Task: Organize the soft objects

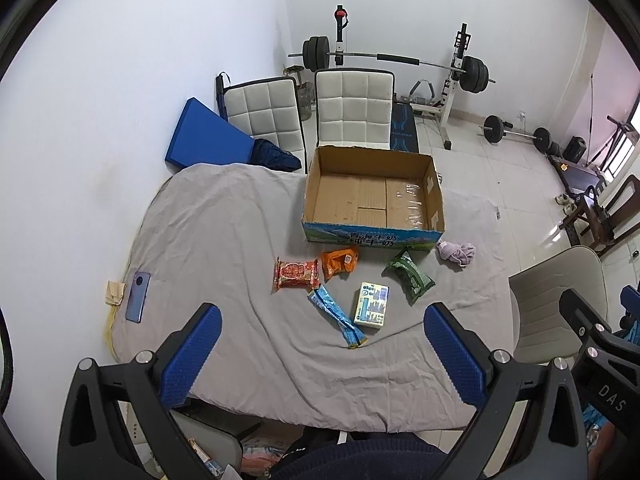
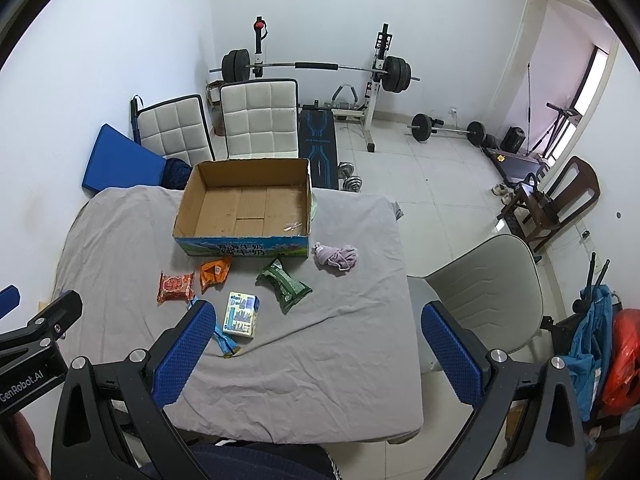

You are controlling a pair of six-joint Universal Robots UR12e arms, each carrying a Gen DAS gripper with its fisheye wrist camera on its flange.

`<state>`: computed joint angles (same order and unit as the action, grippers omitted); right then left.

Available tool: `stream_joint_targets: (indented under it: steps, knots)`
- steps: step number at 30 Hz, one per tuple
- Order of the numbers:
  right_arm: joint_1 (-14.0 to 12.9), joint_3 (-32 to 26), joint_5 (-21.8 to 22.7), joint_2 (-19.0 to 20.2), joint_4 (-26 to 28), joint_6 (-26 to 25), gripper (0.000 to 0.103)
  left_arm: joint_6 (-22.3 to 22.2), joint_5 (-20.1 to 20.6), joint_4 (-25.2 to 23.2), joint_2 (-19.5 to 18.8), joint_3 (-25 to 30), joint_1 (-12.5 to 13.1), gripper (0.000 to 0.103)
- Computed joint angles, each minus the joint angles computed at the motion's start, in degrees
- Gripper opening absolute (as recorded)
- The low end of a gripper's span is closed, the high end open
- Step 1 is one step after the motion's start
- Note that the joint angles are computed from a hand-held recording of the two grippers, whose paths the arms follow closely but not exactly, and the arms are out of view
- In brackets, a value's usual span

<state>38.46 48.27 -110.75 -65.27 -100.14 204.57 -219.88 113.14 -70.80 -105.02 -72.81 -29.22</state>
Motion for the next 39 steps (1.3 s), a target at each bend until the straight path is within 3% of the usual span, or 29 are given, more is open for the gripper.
stream_joint_targets:
  steps: [39]
  knots:
    - [0.2, 1.1, -0.9, -0.1, -4.6, -1.2, 0.103, 0.0, 1.9, 2.4, 0.1, -0.5, -0.3, 0.103]
